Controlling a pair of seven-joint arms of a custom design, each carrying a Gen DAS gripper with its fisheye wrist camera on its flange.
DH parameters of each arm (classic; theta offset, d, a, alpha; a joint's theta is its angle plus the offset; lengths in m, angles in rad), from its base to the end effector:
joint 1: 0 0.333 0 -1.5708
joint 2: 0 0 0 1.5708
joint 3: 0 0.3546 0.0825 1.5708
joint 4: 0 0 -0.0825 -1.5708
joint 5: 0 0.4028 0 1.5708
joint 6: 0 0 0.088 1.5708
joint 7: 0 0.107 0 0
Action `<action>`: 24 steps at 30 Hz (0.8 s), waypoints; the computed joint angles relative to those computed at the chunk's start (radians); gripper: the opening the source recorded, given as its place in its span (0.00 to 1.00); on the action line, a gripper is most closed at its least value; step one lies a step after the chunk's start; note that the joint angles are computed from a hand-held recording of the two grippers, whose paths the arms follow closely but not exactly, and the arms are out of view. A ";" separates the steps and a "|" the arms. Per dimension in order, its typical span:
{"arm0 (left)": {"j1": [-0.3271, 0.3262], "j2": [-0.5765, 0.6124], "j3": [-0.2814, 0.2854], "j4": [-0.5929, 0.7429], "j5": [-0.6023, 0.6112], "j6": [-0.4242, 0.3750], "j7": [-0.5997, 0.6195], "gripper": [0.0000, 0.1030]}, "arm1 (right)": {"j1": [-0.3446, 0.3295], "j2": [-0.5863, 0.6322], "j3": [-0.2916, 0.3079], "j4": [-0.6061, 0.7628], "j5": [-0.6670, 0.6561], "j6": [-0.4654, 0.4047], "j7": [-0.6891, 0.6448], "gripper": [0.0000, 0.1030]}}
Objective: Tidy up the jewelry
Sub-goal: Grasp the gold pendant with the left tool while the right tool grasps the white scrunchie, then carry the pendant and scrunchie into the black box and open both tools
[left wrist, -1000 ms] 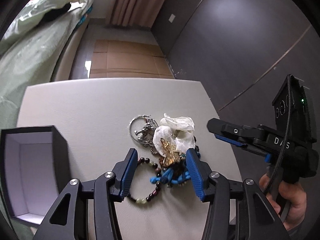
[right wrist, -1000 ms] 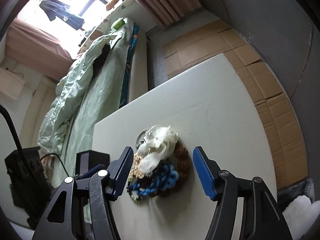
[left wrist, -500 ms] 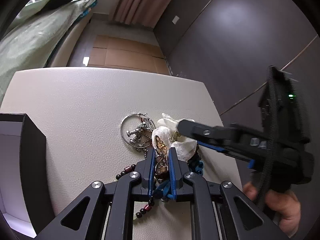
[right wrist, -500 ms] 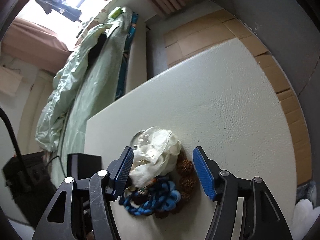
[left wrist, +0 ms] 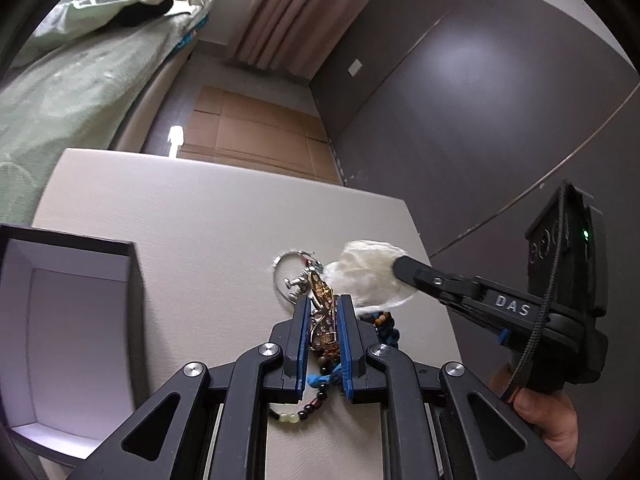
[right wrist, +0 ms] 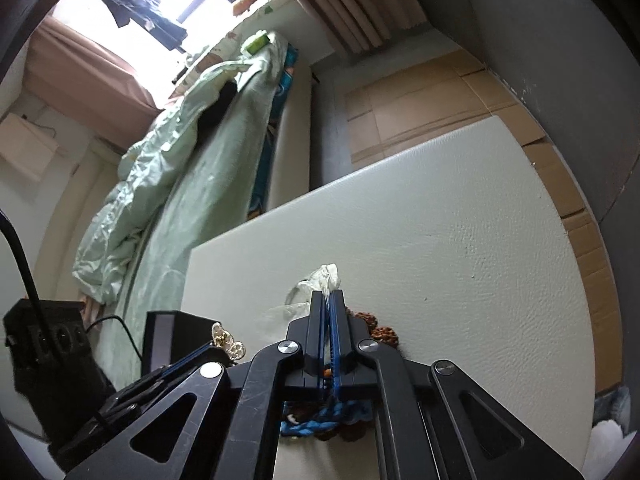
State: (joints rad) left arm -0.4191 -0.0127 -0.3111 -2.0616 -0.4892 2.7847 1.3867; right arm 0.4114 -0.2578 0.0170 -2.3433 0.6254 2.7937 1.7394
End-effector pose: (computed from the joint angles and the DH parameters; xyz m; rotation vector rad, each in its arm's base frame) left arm 0.4668 -0.3906 0.5513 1.8455 -2.1504 1.1708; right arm 0.4774 0.1889 0.5389 -1.4397 1.8607 0.0488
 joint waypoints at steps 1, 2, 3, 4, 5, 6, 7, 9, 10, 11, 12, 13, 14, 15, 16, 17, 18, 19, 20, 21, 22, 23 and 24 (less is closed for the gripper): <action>0.002 -0.007 0.001 -0.006 0.005 0.008 -0.007 0.13 | -0.004 -0.009 0.006 -0.006 -0.008 0.012 0.009 0.04; 0.003 -0.015 0.003 -0.011 0.010 0.014 -0.011 0.13 | -0.004 -0.017 0.007 -0.011 -0.011 0.025 0.009 0.04; 0.004 -0.019 0.005 -0.010 0.019 0.016 -0.020 0.13 | 0.004 -0.026 0.004 -0.014 -0.006 0.037 0.001 0.04; 0.006 -0.032 0.008 -0.020 0.024 0.027 -0.027 0.13 | 0.014 -0.033 -0.002 -0.017 0.004 0.045 -0.011 0.04; 0.006 -0.047 0.011 -0.032 0.019 0.035 -0.027 0.13 | 0.025 -0.042 -0.007 -0.019 0.014 0.055 -0.023 0.04; 0.005 -0.057 0.013 -0.042 0.020 0.047 -0.032 0.13 | 0.034 -0.050 -0.009 -0.020 0.019 0.065 -0.033 0.04; 0.004 -0.070 0.016 -0.053 0.022 0.060 -0.040 0.13 | 0.040 -0.057 -0.007 -0.020 0.017 0.074 -0.035 0.04; 0.011 -0.101 0.018 -0.081 0.061 0.096 -0.085 0.13 | 0.053 -0.074 -0.001 -0.021 0.008 0.098 -0.038 0.04; 0.020 -0.114 0.013 -0.092 0.105 0.106 -0.129 0.13 | 0.064 -0.079 -0.001 -0.022 0.008 0.110 -0.040 0.04; 0.027 -0.124 0.011 -0.099 0.141 0.113 -0.166 0.13 | 0.081 -0.083 -0.006 -0.022 0.015 0.124 -0.048 0.04; 0.033 -0.139 0.011 -0.112 0.170 0.125 -0.196 0.13 | 0.097 -0.087 -0.010 -0.021 0.021 0.136 -0.056 0.04; 0.035 -0.152 0.015 -0.123 0.187 0.135 -0.216 0.13 | 0.107 -0.090 -0.009 -0.019 0.019 0.144 -0.057 0.04; 0.043 -0.171 0.015 -0.139 0.210 0.148 -0.245 0.13 | 0.121 -0.093 -0.012 -0.016 0.021 0.153 -0.063 0.04; 0.043 -0.188 0.022 -0.154 0.220 0.157 -0.259 0.13 | 0.143 -0.094 -0.020 -0.014 0.031 0.166 -0.077 0.04; 0.046 -0.204 0.025 -0.168 0.232 0.168 -0.278 0.13 | 0.162 -0.095 -0.028 -0.011 0.041 0.176 -0.090 0.04; 0.054 -0.220 0.023 -0.184 0.249 0.180 -0.304 0.13 | 0.183 -0.093 -0.034 -0.007 0.052 0.187 -0.103 0.04; 0.057 -0.233 0.027 -0.197 0.258 0.189 -0.322 0.13 | 0.210 -0.090 -0.046 0.000 0.072 0.199 -0.122 0.04; 0.063 -0.247 0.027 -0.212 0.273 0.197 -0.340 0.13 | 0.228 -0.085 -0.053 0.006 0.086 0.208 -0.135 0.04; 0.088 -0.262 0.014 -0.222 0.307 0.199 -0.374 0.13 | 0.242 -0.078 -0.055 0.013 0.095 0.214 -0.145 0.04; 0.110 -0.277 0.004 -0.233 0.338 0.200 -0.405 0.13 | 0.263 -0.068 -0.062 0.026 0.112 0.219 -0.163 0.04; 0.110 -0.284 0.015 -0.237 0.346 0.201 -0.412 0.13 | 0.281 -0.062 -0.070 0.033 0.132 0.224 -0.183 0.04; 0.105 -0.294 0.027 -0.246 0.347 0.205 -0.418 0.13 | 0.300 -0.055 -0.077 0.042 0.155 0.229 -0.206 0.04; 0.106 -0.302 0.033 -0.251 0.351 0.205 -0.427 0.13 | 0.321 -0.043 -0.085 0.056 0.182 0.233 -0.234 0.04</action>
